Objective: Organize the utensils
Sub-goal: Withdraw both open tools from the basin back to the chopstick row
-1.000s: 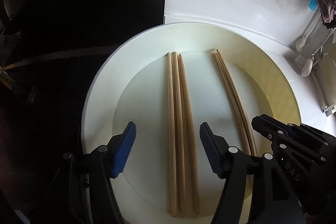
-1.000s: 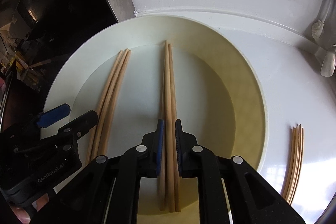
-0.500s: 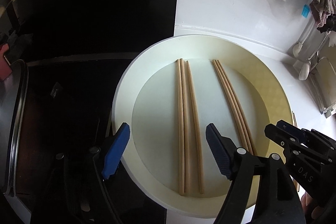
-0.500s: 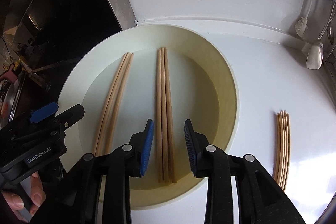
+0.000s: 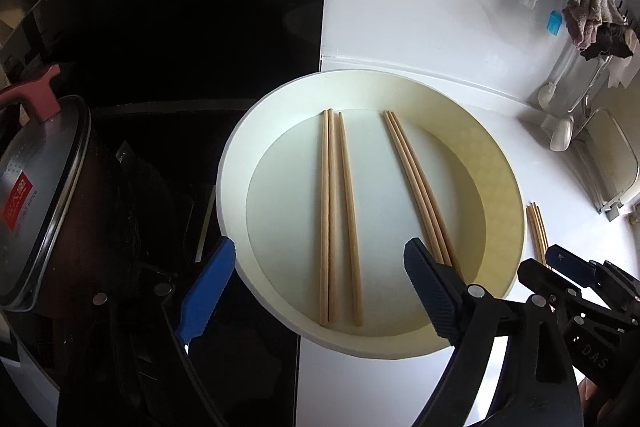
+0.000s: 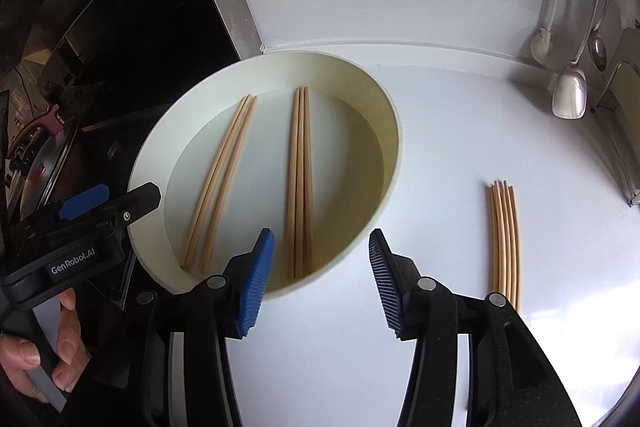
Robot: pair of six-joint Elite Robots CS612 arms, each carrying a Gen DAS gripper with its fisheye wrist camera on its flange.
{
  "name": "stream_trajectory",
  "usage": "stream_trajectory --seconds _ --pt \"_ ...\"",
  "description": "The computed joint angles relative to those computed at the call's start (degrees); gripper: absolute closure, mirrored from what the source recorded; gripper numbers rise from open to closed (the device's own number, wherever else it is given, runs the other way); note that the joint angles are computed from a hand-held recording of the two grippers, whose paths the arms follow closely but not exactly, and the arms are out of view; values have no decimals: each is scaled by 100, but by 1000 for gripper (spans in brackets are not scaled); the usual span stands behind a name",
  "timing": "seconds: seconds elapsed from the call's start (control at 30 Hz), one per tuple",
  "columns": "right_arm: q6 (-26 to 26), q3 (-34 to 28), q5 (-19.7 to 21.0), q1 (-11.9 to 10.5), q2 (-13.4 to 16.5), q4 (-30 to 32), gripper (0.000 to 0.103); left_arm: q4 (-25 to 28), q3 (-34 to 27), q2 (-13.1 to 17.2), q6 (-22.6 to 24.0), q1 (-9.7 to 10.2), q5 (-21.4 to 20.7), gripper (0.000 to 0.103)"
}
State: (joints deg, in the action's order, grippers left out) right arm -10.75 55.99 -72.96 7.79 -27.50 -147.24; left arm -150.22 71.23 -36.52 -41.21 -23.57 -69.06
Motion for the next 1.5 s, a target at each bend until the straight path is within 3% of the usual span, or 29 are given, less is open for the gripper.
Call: stream_trajectory --seconds 0.27,0.57,0.7,0.93,1.2,1.5 --pt "31 738 -211 -270 -338 -483 51 -70 -71 6 -108 -181 33 17" --pt "-3 1130 -631 -630 -430 -872 48 -15 -462 247 78 -472 -84 14" --pt "-113 1178 -779 -749 -373 -1008 47 62 -654 384 104 -574 -114 14" --pt "-293 1061 -682 -883 -159 -1087 47 -41 -919 636 4 -747 3 12" --pt "-367 830 -338 -915 117 -1376 47 -69 -1161 936 -31 -877 382 12" --pt "-554 708 -246 -885 269 -1436 47 127 -1132 960 -272 -905 403 12"
